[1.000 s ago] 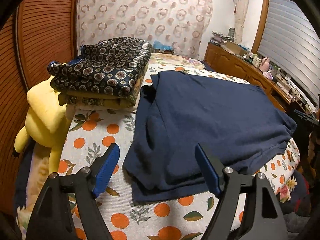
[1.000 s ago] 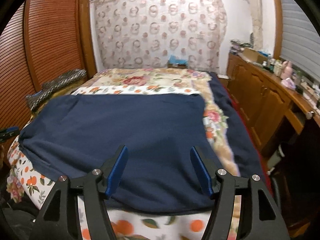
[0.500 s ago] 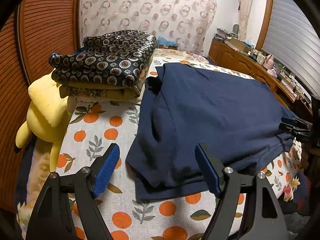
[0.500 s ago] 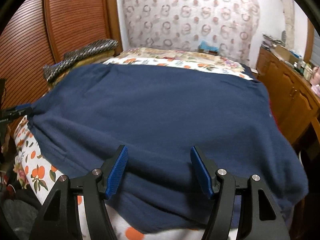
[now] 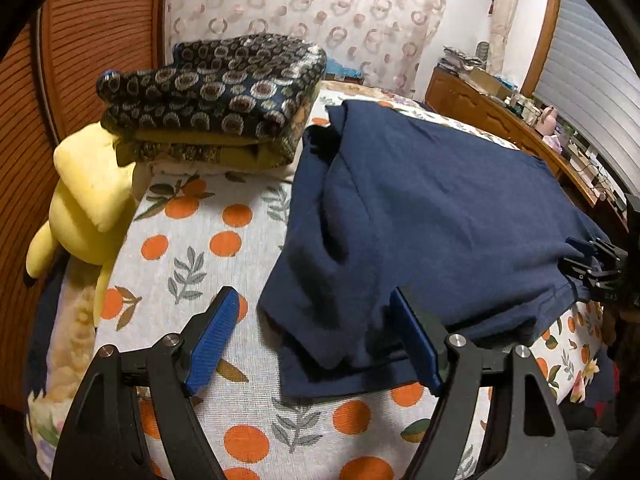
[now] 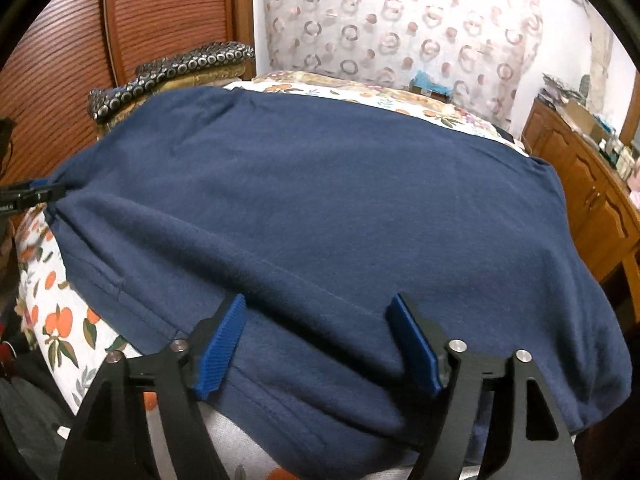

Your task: Fold small clothes

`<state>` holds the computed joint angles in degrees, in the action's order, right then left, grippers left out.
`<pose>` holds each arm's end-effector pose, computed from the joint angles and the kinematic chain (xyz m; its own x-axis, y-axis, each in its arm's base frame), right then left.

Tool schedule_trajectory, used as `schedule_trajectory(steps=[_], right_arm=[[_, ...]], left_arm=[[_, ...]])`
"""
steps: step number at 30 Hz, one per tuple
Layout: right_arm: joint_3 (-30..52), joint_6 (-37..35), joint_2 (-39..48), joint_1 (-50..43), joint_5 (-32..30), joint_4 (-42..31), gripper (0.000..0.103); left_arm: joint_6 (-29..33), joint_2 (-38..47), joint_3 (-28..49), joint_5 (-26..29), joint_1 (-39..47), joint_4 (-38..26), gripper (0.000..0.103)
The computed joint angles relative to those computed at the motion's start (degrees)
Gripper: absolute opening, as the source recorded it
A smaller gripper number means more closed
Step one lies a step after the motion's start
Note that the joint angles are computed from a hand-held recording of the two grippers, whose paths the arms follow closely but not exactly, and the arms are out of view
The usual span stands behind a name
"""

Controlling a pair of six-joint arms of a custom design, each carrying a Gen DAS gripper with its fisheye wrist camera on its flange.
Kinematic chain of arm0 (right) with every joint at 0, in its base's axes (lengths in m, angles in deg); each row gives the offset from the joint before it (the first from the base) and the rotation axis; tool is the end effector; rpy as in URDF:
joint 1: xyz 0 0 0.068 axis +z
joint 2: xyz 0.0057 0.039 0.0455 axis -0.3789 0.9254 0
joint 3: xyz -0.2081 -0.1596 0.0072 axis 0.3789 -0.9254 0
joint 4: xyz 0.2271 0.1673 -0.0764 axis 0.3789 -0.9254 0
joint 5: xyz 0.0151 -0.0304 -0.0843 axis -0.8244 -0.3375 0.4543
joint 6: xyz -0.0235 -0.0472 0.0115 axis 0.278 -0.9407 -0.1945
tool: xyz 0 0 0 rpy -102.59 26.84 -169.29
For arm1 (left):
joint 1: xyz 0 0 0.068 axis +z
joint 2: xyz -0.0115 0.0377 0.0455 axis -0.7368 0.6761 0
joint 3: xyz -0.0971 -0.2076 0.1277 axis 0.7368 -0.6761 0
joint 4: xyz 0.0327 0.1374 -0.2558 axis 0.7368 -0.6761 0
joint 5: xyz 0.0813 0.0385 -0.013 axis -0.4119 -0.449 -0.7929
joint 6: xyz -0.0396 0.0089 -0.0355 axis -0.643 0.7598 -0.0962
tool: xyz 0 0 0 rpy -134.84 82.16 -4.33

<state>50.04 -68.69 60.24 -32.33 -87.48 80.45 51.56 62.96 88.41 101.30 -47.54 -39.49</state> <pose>0.2286 -0.0342 0.1336 -0.7097 -0.1107 -0.6958 -0.1175 0.9923 -0.0381 0.3224 -0.0128 0.1041 -0.7410 0.1442 -0.6558 0.3348 0.9259 -0.1747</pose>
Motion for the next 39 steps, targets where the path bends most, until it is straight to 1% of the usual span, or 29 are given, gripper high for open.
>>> schedule_trajectory(steps=[5,8,10,12,18,21,22,24,25,27,28,30,33,35,38,39], right_arm=[[1.7,1.0,2.1,0.7,0.5,0.2,0.082],[0.7,2.8,1.4,3.0,2.6,0.6,0.086],[-0.9,3.6,-1.2,3.6,3.2,-0.6,0.087],[-0.7,4.1,-1.0,3.9,3.8,-0.8,0.089],[-0.9,7.3,-2.1,5.5,6.6,-1.9,0.090],[-1.5,7.2,-2.9,5.4,6.4,-2.1,0.090],[-1.7,7.0,-3.2,5.2,6.2,-2.1,0.091],[-1.9,6.9,-3.6,5.2,6.2,-2.2,0.091],[-2.0,6.9,-3.7,5.2,6.2,-2.4,0.091],[-1.7,6.5,-3.6,4.8,5.8,-2.6,0.092],[-1.6,6.3,-3.6,4.6,5.6,-2.8,0.092],[-1.5,5.8,-3.7,4.1,5.1,-3.1,0.092],[-1.5,5.6,-4.1,3.4,4.8,-3.6,0.092],[-2.0,4.9,-5.1,2.0,4.0,-3.8,0.092],[-4.2,3.7,-10.1,-2.7,-2.5,-4.3,0.092],[-4.7,3.6,-11.8,-4.3,-3.8,-5.0,0.092]], left_arm=[[0.0,0.3,-0.1,-0.6,-0.3,0.7,0.078],[0.0,0.2,-0.4,-1.3,-0.7,1.1,0.078],[0.1,0.2,-0.5,-1.8,-0.9,1.4,0.078],[0.1,0.3,-0.5,-2.1,-1.1,1.6,0.078],[0.3,0.5,-0.4,-2.6,-1.3,1.9,0.078],[0.6,0.7,-0.3,-2.8,-1.4,1.9,0.078],[0.8,0.9,-0.2,-2.6,-1.4,2.0,0.075],[1.4,0.7,-0.4,-1.6,-1.4,2.3,0.054],[1.7,0.9,-0.1,-1.0,-1.3,1.9,0.047],[3.2,1.0,0.6,1.6,-0.9,0.0,0.017],[4.0,1.3,1.1,3.6,-0.7,-1.1,0.013],[4.1,0.1,0.4,3.6,-1.2,-0.4,0.010],[3.1,-2.0,0.6,7.8,-1.3,-1.2,0.009],[2.4,-4.3,1.2,8.7,-2.4,-1.5,0.009],[1.0,-6.1,3.6,10.1,-5.1,-2.7,0.009],[0.7,-6.2,4.8,10.5,-6.1,-3.0,0.009]])
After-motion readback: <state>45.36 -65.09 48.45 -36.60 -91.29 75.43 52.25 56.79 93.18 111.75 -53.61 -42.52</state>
